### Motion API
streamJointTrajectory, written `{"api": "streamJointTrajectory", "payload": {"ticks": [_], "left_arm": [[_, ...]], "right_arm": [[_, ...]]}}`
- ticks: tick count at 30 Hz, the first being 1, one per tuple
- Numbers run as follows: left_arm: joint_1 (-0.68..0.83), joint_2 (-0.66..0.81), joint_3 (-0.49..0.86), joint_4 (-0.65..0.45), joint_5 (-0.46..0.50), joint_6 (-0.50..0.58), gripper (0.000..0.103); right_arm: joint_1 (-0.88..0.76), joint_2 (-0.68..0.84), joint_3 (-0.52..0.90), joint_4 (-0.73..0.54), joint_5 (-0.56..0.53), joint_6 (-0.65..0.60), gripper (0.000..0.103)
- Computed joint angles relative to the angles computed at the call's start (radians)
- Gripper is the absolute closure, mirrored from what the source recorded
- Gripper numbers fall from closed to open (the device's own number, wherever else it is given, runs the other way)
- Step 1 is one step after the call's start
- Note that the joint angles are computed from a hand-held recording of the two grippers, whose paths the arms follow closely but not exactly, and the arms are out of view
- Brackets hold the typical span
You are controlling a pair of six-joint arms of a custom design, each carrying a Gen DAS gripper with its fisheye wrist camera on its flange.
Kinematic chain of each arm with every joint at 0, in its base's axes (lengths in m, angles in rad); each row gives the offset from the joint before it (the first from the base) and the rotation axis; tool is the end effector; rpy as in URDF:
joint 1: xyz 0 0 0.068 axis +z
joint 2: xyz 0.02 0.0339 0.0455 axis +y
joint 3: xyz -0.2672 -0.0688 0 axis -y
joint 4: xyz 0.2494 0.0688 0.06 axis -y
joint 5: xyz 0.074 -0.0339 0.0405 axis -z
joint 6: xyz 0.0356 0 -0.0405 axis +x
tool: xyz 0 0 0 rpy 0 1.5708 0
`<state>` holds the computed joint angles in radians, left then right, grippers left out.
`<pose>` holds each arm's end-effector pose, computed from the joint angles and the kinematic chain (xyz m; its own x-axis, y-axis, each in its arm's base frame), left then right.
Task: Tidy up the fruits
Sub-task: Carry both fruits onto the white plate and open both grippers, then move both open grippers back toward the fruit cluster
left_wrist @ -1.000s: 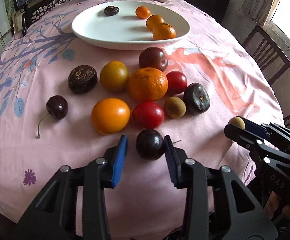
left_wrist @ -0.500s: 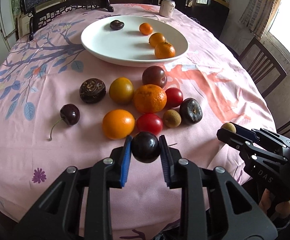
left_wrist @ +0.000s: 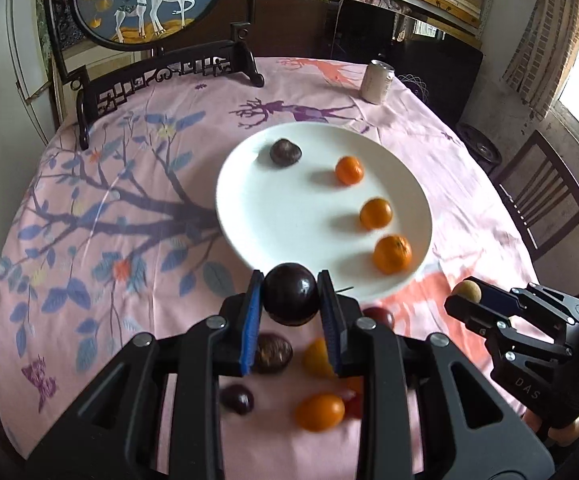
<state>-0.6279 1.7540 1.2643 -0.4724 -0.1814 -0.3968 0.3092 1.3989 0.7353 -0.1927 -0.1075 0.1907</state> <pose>0.3107 -0.2176 0.2224 -0.8034 0.1135 -0.5846 0.1993 0.9763 -0.0845 0.2650 0.0887 0.1878 -0.7766 -0.0502 -0.6280 -0.2264 0.9525 0.2038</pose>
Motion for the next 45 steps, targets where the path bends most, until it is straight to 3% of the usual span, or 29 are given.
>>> {"api": "streamJointTrajectory", "payload": {"ticks": [5, 8, 11, 15, 16, 17, 18, 19, 21, 24, 28, 32, 35, 39, 45], "left_arm": [[0.071, 0.388, 0.505, -0.202, -0.006, -0.009, 0.075], [0.089, 0.604, 0.806, -0.339, 0.015, -0.016, 0.075], [0.103, 0.768, 1.052, -0.456, 0.054, -0.024, 0.075], [0.107, 0.883, 1.232, -0.538, 0.063, -0.013, 0.075], [0.109, 0.896, 1.257, -0.545, 0.061, -0.015, 0.072], [0.11, 0.908, 1.281, -0.551, 0.059, -0.017, 0.066], [0.112, 0.906, 1.283, -0.55, 0.063, -0.017, 0.045], [0.114, 0.876, 1.234, -0.521, 0.059, -0.021, 0.04], [0.118, 0.782, 1.089, -0.444, 0.059, -0.023, 0.041], [0.112, 0.58, 0.787, -0.3, 0.058, -0.017, 0.04], [0.073, 0.256, 0.312, -0.074, -0.012, 0.0, 0.019], [0.02, -0.049, -0.133, 0.142, -0.07, -0.015, 0.014], [-0.026, -0.211, -0.382, 0.24, -0.087, -0.047, 0.014], [-0.088, -0.313, -0.576, 0.284, -0.116, -0.116, 0.014], [-0.146, -0.367, -0.661, 0.284, -0.111, -0.159, 0.014]], "right_arm": [[-0.079, 0.366, 0.37, -0.059, 0.037, -0.041, 0.077], [-0.123, 0.546, 0.556, -0.128, 0.0, -0.042, 0.077], [-0.133, 0.651, 0.67, -0.18, 0.003, -0.066, 0.077], [-0.14, 0.714, 0.726, -0.201, 0.001, -0.075, 0.077], [-0.142, 0.721, 0.733, -0.201, 0.0, -0.074, 0.077], [-0.144, 0.727, 0.738, -0.199, -0.001, -0.075, 0.07], [-0.144, 0.726, 0.737, -0.192, 0.003, -0.074, 0.058], [-0.144, 0.716, 0.725, -0.18, 0.015, -0.069, 0.054], [-0.145, 0.673, 0.68, -0.159, 0.016, -0.07, 0.051], [-0.14, 0.569, 0.582, -0.144, 0.007, -0.073, 0.048], [-0.102, 0.346, 0.345, -0.098, 0.02, -0.091, 0.044], [-0.057, 0.075, 0.05, -0.025, 0.01, -0.045, 0.042], [-0.015, -0.094, -0.132, 0.012, 0.041, 0.032, 0.042], [0.051, -0.194, -0.25, 0.003, 0.094, 0.122, 0.042], [0.181, -0.217, -0.283, -0.035, 0.179, 0.155, 0.042]]}}
